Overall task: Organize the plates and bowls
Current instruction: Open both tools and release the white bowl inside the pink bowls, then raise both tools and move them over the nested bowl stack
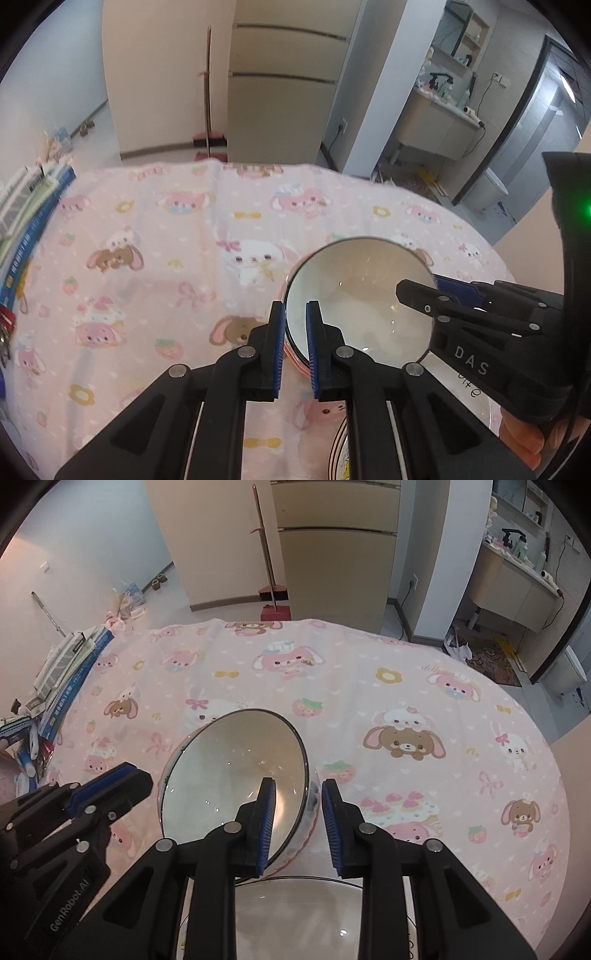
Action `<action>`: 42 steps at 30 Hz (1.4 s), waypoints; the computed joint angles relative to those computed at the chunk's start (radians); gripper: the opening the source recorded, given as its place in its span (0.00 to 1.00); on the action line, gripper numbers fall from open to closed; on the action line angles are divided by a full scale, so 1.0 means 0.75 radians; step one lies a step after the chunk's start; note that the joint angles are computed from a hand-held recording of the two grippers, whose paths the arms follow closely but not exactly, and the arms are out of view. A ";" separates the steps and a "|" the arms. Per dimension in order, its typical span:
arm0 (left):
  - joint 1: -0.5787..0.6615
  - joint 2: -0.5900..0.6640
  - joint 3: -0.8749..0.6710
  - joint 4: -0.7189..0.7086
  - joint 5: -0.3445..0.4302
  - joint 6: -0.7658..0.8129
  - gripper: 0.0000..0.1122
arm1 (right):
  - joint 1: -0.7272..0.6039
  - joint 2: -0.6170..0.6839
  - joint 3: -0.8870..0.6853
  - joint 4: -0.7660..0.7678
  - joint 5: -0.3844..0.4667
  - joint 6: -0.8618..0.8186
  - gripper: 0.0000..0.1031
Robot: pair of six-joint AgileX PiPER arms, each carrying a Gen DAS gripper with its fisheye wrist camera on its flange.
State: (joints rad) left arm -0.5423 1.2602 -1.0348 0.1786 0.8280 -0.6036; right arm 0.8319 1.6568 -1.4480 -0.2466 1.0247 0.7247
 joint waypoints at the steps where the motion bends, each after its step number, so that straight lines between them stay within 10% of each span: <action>1: -0.027 -0.013 -0.008 0.050 0.015 -0.042 0.12 | 0.006 -0.007 -0.001 -0.010 0.003 0.006 0.25; 3: -0.099 -0.025 -0.032 0.195 0.080 -0.176 0.19 | 0.013 -0.022 0.000 -0.019 0.002 0.007 0.25; 7: -0.269 -0.120 -0.017 0.507 0.131 -0.451 0.74 | 0.038 -0.063 0.006 -0.078 0.009 0.042 0.26; 14: -0.303 -0.236 -0.024 0.532 0.118 -0.502 0.75 | 0.031 -0.166 0.041 -0.133 -0.011 0.120 0.42; 23: -0.671 -0.313 -0.052 0.934 0.377 -0.847 0.81 | 0.153 -0.310 0.067 -0.341 0.024 0.231 0.55; 29: -0.601 -0.328 -0.017 0.924 0.332 -0.887 0.81 | 0.283 -0.244 -0.004 -0.590 0.208 0.370 0.67; 34: -0.622 -0.290 -0.025 0.982 0.415 -0.888 0.81 | 0.210 -0.273 0.021 -0.451 0.093 0.306 0.69; 42: -0.650 -0.283 -0.036 0.995 0.455 -0.836 0.81 | 0.344 -0.271 0.134 -0.832 0.098 0.600 0.89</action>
